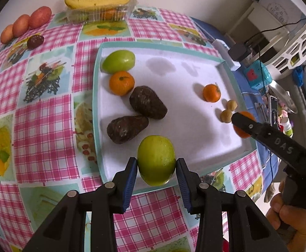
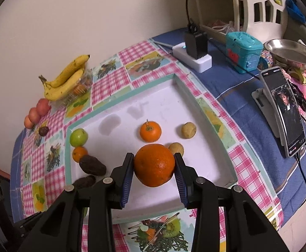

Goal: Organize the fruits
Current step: 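Carry the orange in the right tool into the tray while the left tool carries the green fruit, then open the left tool to release the green fruit while the right tool releases the orange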

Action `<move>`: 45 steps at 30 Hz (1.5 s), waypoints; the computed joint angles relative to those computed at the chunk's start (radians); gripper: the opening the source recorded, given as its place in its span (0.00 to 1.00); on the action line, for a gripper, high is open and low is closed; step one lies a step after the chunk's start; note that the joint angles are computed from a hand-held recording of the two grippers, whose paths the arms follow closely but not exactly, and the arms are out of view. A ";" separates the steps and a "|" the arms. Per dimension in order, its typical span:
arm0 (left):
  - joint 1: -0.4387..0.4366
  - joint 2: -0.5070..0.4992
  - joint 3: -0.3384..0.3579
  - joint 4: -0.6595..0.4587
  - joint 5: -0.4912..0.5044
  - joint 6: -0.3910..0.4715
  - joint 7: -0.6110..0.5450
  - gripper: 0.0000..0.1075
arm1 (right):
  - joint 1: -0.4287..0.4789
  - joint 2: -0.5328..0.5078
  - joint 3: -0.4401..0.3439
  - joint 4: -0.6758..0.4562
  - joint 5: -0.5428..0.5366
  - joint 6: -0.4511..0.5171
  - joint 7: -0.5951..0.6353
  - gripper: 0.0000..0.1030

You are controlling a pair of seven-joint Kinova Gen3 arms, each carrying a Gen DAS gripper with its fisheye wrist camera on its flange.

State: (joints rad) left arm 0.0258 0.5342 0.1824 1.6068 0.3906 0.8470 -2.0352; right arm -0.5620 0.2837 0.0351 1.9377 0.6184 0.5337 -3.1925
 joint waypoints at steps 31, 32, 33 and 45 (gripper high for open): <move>0.016 0.053 -0.011 -0.042 -0.048 0.034 0.055 0.39 | 0.067 0.154 0.013 -0.082 -0.361 0.020 0.396 0.41; 0.016 0.052 -0.011 -0.043 -0.047 0.033 0.055 0.39 | 0.063 0.158 0.016 -0.089 -0.359 0.029 0.392 0.47; 0.012 0.050 -0.009 -0.043 -0.043 0.031 0.053 0.39 | 0.057 0.159 0.021 -0.091 -0.353 0.035 0.386 0.54; -0.033 0.009 -0.013 -0.039 0.002 0.013 0.031 0.51 | 0.007 0.124 0.056 -0.061 -0.246 0.028 0.252 0.56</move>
State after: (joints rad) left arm -0.0076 0.5437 0.1691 1.5678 0.3931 0.8600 -2.0039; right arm -0.5555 0.4075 0.0913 1.8765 0.3725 0.5620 -2.9406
